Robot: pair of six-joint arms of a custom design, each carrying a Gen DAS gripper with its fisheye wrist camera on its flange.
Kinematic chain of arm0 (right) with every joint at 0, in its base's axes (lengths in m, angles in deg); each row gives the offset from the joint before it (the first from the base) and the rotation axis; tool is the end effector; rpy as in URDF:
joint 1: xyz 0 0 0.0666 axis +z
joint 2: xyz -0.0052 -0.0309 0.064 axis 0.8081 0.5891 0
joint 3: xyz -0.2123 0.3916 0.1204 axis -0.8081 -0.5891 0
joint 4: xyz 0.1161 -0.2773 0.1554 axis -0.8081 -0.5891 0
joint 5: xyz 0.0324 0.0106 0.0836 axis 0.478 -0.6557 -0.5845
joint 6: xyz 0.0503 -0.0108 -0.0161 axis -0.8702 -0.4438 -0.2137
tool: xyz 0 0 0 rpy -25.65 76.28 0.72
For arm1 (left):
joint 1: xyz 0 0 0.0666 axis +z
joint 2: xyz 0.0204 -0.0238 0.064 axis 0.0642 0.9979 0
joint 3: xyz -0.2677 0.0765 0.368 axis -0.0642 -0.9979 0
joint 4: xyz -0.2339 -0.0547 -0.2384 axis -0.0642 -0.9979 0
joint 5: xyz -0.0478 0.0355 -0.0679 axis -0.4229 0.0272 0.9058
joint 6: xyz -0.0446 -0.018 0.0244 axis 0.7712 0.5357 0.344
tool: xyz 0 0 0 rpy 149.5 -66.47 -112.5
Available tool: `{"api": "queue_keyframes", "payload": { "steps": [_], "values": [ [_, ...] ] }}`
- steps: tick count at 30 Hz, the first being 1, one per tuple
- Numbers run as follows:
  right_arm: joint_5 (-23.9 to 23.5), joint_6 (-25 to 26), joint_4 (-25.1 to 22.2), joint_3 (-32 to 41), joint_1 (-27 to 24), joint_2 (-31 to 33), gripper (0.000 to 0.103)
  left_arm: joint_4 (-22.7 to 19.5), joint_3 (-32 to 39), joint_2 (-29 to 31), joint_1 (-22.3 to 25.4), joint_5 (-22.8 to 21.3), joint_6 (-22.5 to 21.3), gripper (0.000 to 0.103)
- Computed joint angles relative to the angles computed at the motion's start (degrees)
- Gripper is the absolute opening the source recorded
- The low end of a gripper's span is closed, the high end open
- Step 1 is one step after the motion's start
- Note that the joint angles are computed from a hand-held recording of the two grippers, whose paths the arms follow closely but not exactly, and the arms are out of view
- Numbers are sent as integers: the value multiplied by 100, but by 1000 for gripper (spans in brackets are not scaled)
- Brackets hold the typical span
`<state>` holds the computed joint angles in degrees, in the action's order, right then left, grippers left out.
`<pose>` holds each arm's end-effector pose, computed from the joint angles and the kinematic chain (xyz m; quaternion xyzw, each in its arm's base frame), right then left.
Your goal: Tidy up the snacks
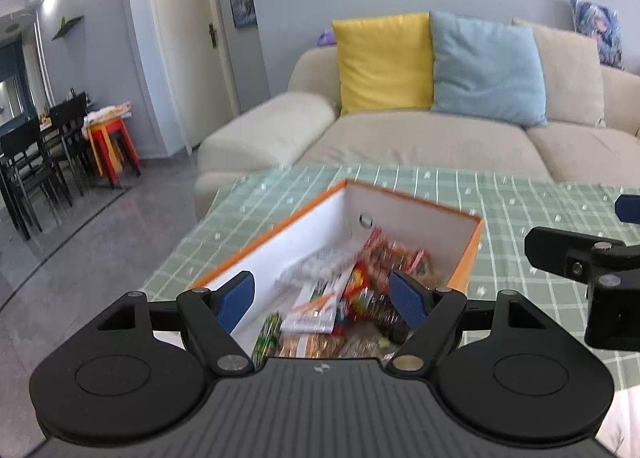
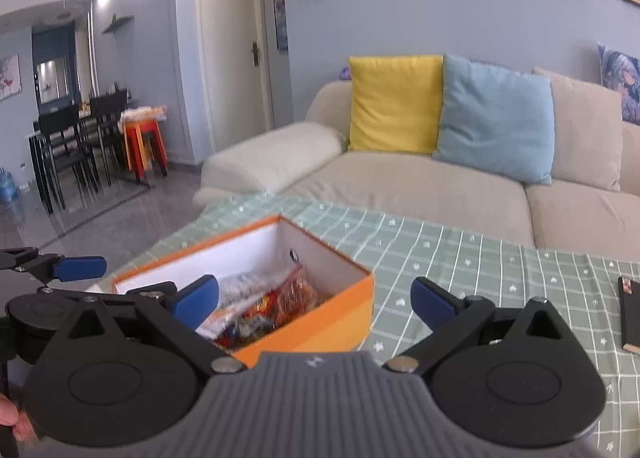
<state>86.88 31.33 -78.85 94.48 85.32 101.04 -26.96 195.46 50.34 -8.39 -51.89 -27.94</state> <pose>0.5382 0.3195 0.6054 -0.0655 0.8653 0.1114 0.4843 0.5331 -0.1044 0.5741 0.0320 0.8868 0.0791 0.4542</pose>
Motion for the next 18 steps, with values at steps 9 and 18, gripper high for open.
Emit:
{"api": "queue_keyframes", "payload": {
  "steps": [9,18],
  "values": [
    [-116,-105,-673,380,31,307,99,-481,35,62,84,73,41,90],
    [-81,-129,-836,451,29,356,99,-586,101,72,85,165,107,90]
  ]
}}
